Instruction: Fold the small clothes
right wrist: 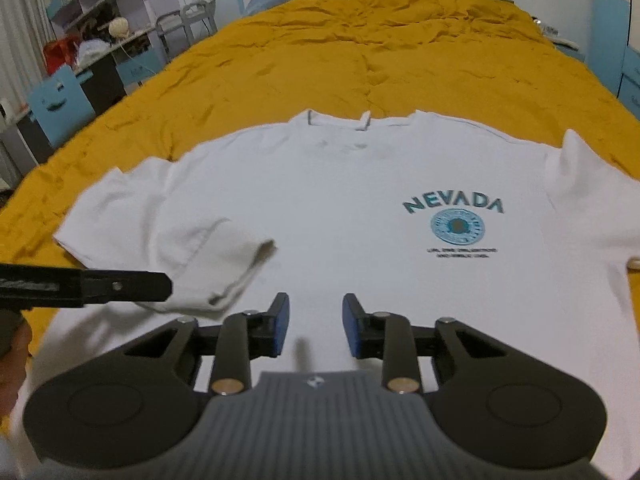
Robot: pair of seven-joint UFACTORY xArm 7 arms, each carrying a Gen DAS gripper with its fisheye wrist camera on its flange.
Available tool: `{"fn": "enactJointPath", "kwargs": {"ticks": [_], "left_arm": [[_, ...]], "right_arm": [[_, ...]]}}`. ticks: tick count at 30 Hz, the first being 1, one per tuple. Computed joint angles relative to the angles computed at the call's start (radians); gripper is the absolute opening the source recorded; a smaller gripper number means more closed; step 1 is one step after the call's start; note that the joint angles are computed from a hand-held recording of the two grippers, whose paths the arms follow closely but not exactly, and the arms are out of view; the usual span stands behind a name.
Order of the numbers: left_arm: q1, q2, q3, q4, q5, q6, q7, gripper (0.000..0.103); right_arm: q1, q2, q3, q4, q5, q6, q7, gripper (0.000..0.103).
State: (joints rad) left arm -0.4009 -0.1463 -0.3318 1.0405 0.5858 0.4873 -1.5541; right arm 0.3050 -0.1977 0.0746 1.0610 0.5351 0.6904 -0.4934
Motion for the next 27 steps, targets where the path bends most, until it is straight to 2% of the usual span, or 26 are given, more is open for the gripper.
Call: {"fn": "enactJointPath", "kwargs": {"ticks": [3,6,12,14,15,16,17,22,25,27], "left_arm": [[0.013,-0.081,-0.002,-0.049,-0.004,0.052,-0.009,0.054],[0.042,-0.174,-0.023,-0.096,-0.020,0.145,-0.015,0.054],[0.119,-0.330,-0.070,-0.152,-0.052,0.296,-0.014,0.054],[0.139,-0.364,-0.081,-0.153,-0.063,0.347,0.003,0.054],[0.143,-0.383,-0.081,-0.161,-0.072,0.363,0.015,0.054],[0.145,-0.394,-0.076,-0.167,-0.087,0.368,0.030,0.054],[0.143,-0.405,-0.069,-0.177,-0.107,0.363,0.046,0.054],[0.134,-0.402,-0.043,-0.257,-0.207,0.215,0.098,0.054],[0.147,-0.376,-0.051,-0.284,-0.238,0.151,0.103,0.054],[0.177,-0.336,-0.071,-0.289,-0.222,0.094,0.076,0.056]], "right_arm": [[0.007,0.026,-0.007,0.038,0.061,0.045,0.013,0.032],[0.006,0.071,0.003,0.082,0.103,0.084,0.043,0.035],[-0.006,0.206,0.044,0.195,0.155,0.200,0.172,0.035],[-0.003,0.249,0.065,0.219,0.133,0.203,0.236,0.035],[-0.001,0.258,0.074,0.222,0.116,0.192,0.254,0.031],[0.005,0.263,0.083,0.224,0.093,0.169,0.269,0.010],[0.008,0.266,0.090,0.229,0.074,0.155,0.275,0.001],[0.026,0.241,0.115,0.265,0.076,0.045,0.182,0.000],[0.028,0.263,0.117,0.378,0.117,0.042,0.126,0.000],[0.025,0.283,0.118,0.461,0.129,0.049,0.103,0.000]]}}
